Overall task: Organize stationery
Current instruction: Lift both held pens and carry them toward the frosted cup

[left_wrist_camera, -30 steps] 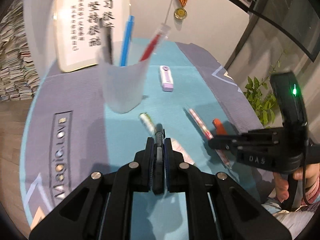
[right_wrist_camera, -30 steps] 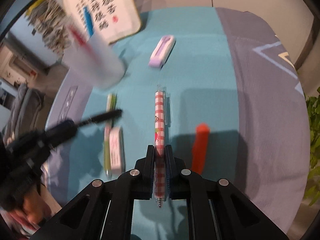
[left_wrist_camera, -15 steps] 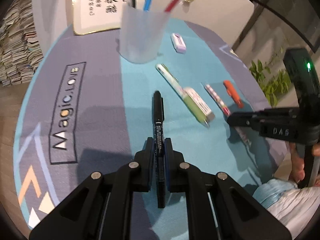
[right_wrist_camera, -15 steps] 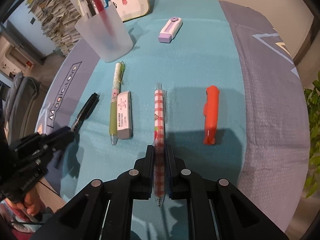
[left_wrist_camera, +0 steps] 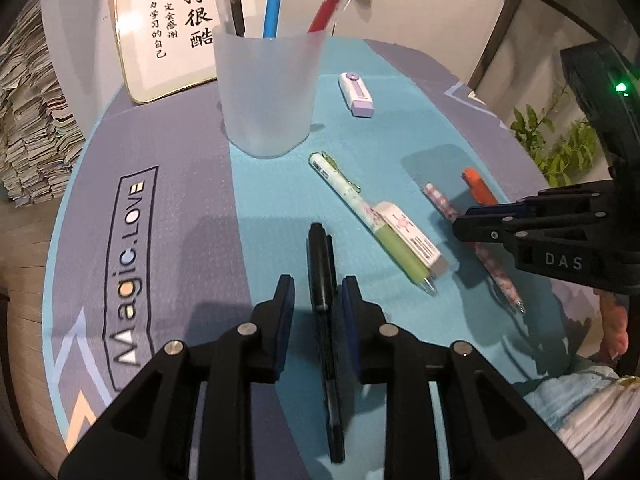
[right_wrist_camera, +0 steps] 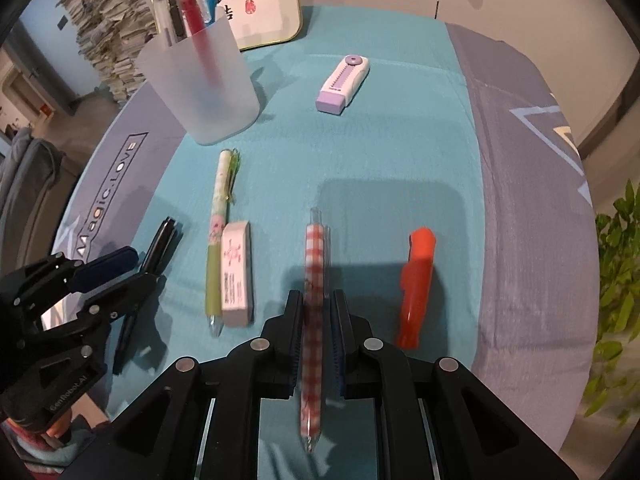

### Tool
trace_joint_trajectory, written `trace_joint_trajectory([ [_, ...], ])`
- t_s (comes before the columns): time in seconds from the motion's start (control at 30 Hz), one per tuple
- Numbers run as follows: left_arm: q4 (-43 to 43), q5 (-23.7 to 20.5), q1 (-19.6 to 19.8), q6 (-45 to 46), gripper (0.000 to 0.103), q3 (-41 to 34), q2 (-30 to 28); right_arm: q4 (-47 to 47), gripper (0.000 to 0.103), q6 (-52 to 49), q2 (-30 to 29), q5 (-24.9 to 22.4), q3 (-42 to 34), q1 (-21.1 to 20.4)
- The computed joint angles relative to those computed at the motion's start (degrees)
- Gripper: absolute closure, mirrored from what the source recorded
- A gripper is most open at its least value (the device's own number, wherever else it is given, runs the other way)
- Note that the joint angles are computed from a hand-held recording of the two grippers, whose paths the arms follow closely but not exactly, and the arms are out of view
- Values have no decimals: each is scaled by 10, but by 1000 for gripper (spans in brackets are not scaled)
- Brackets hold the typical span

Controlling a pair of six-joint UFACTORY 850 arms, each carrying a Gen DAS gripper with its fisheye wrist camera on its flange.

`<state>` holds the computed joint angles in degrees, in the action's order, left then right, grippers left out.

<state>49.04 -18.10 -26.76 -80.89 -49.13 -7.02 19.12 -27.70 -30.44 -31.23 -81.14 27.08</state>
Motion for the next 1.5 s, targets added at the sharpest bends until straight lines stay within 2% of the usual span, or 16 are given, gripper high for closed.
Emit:
trace_joint_trajectory([
  [0.27, -33, 2, 15, 46, 80, -22, -21, -6, 91, 3, -17, -11, -23, -3],
  [0.47, -9, -15, 7, 40, 82, -32, -31, -15, 91, 5, -23, -3, -31, 3],
  [0.53, -13, -10, 10, 45, 90, -32, -32, -18, 91, -1, -21, 4, -27, 5],
  [0.63, -31, 2, 17, 53, 91, -30, -29, 10, 91, -21, -20, 3, -26, 2],
  [1.03, 107, -11, 3, -94, 91, -4, 27, 188, 91, -175, 64, 40, 51, -28],
  [1.27, 193, -24, -14, -192, 91, 10, 57, 268, 91, -249, 103, 62, 75, -25],
  [1.5, 239, -49, -29, -236, 93, 12, 80, 347, 91, -308, 133, 77, 93, -21],
])
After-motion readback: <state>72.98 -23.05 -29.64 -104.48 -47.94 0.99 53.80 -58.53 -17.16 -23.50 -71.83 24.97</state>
